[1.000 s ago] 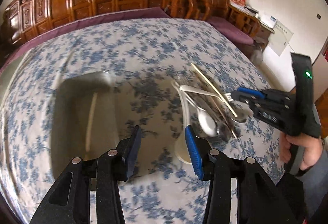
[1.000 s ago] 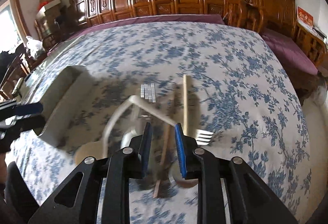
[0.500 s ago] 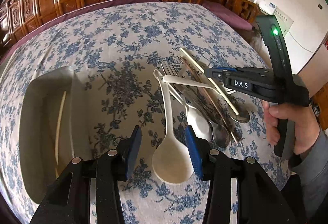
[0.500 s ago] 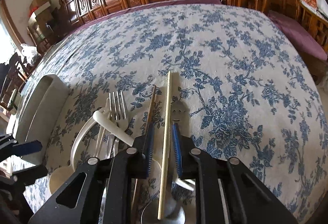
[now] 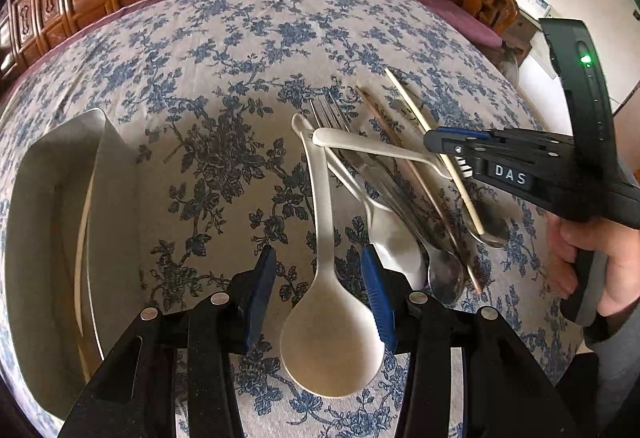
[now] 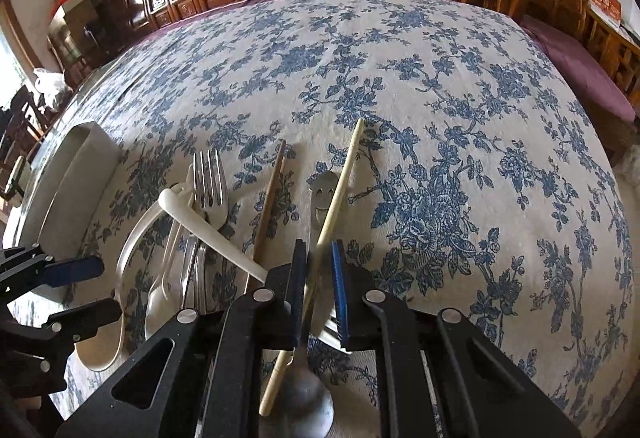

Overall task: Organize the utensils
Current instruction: 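Grasp a white plastic spoon with the left tool while the right tool grasps a chopstick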

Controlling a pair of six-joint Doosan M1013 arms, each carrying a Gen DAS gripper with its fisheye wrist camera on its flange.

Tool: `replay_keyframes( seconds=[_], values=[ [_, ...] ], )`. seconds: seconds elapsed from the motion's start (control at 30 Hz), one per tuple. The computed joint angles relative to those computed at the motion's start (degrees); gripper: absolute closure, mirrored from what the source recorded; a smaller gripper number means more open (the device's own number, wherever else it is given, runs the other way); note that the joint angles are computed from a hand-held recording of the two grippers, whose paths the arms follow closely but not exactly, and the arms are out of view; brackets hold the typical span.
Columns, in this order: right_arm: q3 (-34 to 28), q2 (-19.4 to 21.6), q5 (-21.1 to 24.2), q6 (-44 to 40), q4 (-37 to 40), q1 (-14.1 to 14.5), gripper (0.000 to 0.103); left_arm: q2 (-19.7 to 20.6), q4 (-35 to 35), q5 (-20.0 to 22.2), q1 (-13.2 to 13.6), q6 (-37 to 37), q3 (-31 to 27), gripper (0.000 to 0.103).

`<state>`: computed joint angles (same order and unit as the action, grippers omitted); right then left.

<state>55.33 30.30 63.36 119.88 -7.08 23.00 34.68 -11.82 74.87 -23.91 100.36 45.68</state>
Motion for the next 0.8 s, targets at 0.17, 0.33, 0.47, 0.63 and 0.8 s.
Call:
replay_keyframes(
  seconds=[0.17, 0.33, 0.47, 0.63, 0.8],
  values=[
    [-0.18, -0.02, 0.80, -0.19, -0.19, 0.13, 0.094, 0.49, 0.07, 0.49, -0.12, -0.51, -0.41, 0.061],
    [1.10, -1.09, -0.86, 0.96, -1.13, 0.10, 0.095, 1.14, -0.09, 0.88, -0.16, -0.84, -0.98, 0.067],
    [1.76, -1.78, -2.14, 1.80, -1.62, 0.02, 0.097, 1.58, 0.65, 0.69, -0.42, -1.21, -1.33, 0.072],
    [2.40, -2.41, -3.50, 1.79, -1.17, -0.09, 0.097, 2.04, 1.38, 0.93, -0.53, -1.36, -2.04, 0.095],
    [3.28, -3.10, -5.49, 2.52, -0.48, -0.23, 0.097, 1.25, 2.11, -0.68, -0.45, -1.47, -0.91, 0.095]
  ],
)
